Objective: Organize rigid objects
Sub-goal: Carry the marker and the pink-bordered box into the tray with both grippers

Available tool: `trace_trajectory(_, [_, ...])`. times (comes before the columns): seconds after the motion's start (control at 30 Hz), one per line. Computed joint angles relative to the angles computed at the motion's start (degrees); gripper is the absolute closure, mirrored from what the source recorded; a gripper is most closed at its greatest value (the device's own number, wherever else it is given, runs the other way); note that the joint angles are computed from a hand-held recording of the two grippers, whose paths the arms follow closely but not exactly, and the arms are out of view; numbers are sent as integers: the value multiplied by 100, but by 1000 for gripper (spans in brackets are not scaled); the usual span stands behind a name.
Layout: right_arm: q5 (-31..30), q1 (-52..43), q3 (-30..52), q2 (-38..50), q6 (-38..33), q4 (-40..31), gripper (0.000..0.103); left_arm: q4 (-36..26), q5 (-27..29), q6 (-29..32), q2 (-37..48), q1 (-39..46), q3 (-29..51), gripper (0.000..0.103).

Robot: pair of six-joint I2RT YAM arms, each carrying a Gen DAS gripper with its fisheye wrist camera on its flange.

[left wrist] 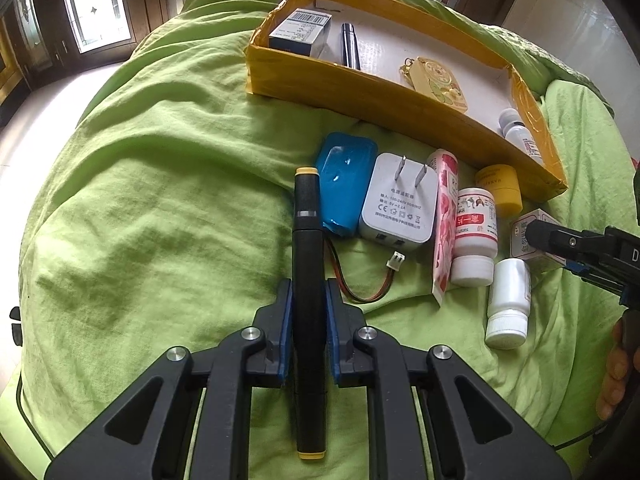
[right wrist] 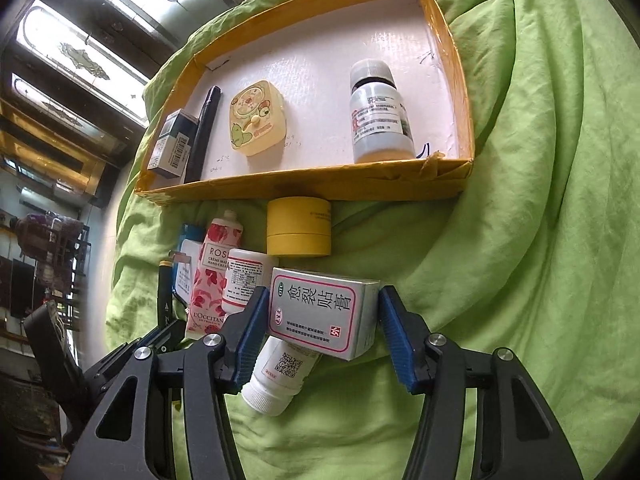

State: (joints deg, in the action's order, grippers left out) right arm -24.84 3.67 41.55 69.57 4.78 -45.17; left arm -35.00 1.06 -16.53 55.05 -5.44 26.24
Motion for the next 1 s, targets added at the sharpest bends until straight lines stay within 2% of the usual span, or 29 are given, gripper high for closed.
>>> trace_trajectory(0.17, [-92, -84, -8, -260, -117, -100, 52, -117, 189, 33, -609, 126, -29, 91])
trace_trajectory(0.5, [-48, -21, -63, -481, -116, -110, 52, -127, 262, 46, -708, 282, -54, 91])
trace_trajectory(1.0, [-30, -29, -36, -748, -105, -132, 52, -166, -320, -119, -774, -212, -28, 91])
